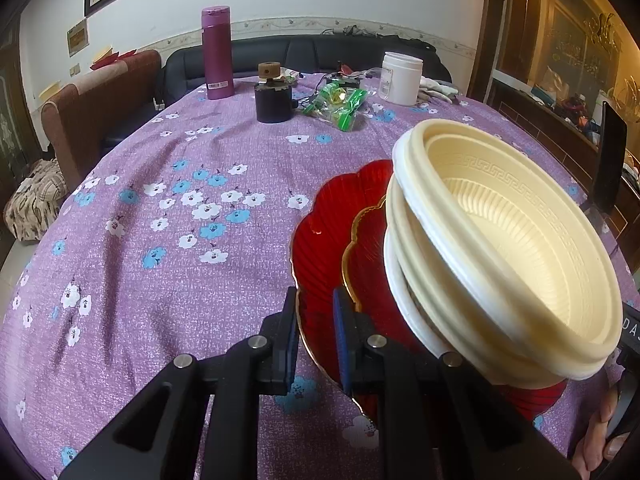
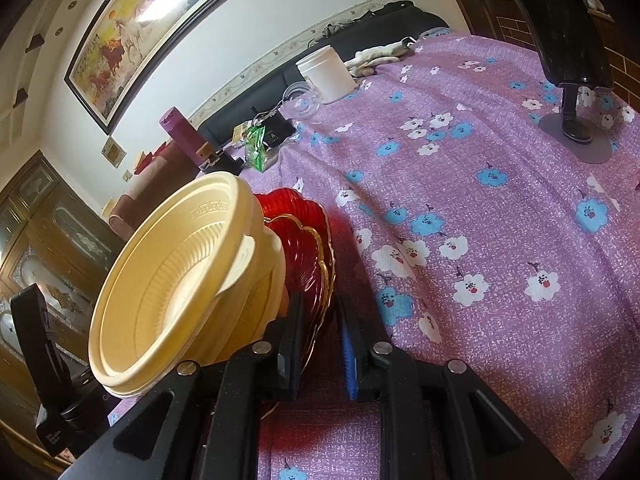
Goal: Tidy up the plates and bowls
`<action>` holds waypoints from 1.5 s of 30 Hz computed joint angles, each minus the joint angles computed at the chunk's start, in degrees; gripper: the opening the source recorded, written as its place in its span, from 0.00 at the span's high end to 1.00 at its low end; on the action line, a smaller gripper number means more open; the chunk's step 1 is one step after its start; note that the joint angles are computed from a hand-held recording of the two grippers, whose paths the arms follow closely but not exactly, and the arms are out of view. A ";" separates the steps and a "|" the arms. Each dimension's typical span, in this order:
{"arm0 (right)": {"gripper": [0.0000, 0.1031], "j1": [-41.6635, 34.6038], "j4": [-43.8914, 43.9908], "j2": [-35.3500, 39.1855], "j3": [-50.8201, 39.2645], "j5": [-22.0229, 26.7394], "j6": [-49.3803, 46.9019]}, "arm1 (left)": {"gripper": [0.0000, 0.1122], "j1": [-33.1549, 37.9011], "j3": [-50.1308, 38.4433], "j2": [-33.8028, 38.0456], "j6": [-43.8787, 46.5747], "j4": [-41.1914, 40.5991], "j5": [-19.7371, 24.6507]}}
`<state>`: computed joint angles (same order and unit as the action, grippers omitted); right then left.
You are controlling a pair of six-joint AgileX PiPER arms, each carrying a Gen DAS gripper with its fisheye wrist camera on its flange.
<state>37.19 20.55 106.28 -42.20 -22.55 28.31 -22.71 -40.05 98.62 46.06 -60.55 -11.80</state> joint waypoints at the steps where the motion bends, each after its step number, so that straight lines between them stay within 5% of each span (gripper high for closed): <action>1: 0.82 0.14 1.00 0.00 -0.18 0.28 -1.03 | 0.88 -0.08 0.01 0.00 0.26 -0.23 -0.15; 10: 0.82 2.21 15.98 -0.68 -2.04 2.98 -16.83 | 0.75 -0.27 0.47 -0.39 -0.93 0.29 -1.16; 15: 0.81 1.68 13.89 -2.71 -0.39 4.21 -13.63 | 0.64 0.03 1.47 -1.63 -0.38 -0.40 -1.53; 17: 0.81 2.36 17.15 -4.33 0.97 3.75 -16.60 | 0.42 0.54 2.97 -3.26 -5.51 5.04 -1.36; 24: 0.70 5.21 26.73 -10.08 5.80 1.87 -23.57 | 0.34 1.42 9.42 -8.92 -14.35 14.17 -2.09; 26: 0.67 7.62 33.52 -11.96 7.18 -0.37 -29.30 | 0.32 1.14 12.47 -10.93 -20.02 19.76 -4.20; 30: 0.41 15.88 49.71 -12.90 8.55 -10.48 -42.51 | 0.15 -4.38 20.21 -14.92 -25.95 23.26 -15.18; 32: 0.36 19.55 53.30 -11.42 8.51 -15.13 -44.36 | 0.09 -5.87 22.30 -17.21 -29.19 26.17 -16.99; 35: 0.33 21.91 54.94 -9.56 7.81 -17.32 -45.93 | 0.08 -11.94 22.70 -17.67 -20.58 15.34 -21.66; 39: 0.25 23.85 54.04 -8.44 7.77 -19.85 -46.42 | 0.08 -16.24 18.58 -13.95 -5.91 -1.83 -22.54; 45: 0.11 26.81 50.85 -8.36 9.86 -25.37 -43.17 | 0.08 -14.64 16.08 -11.49 2.05 -8.56 -19.56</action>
<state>64.01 71.40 97.93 -32.34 -47.92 -14.86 -37.36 -23.97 87.13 48.11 -69.11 -31.36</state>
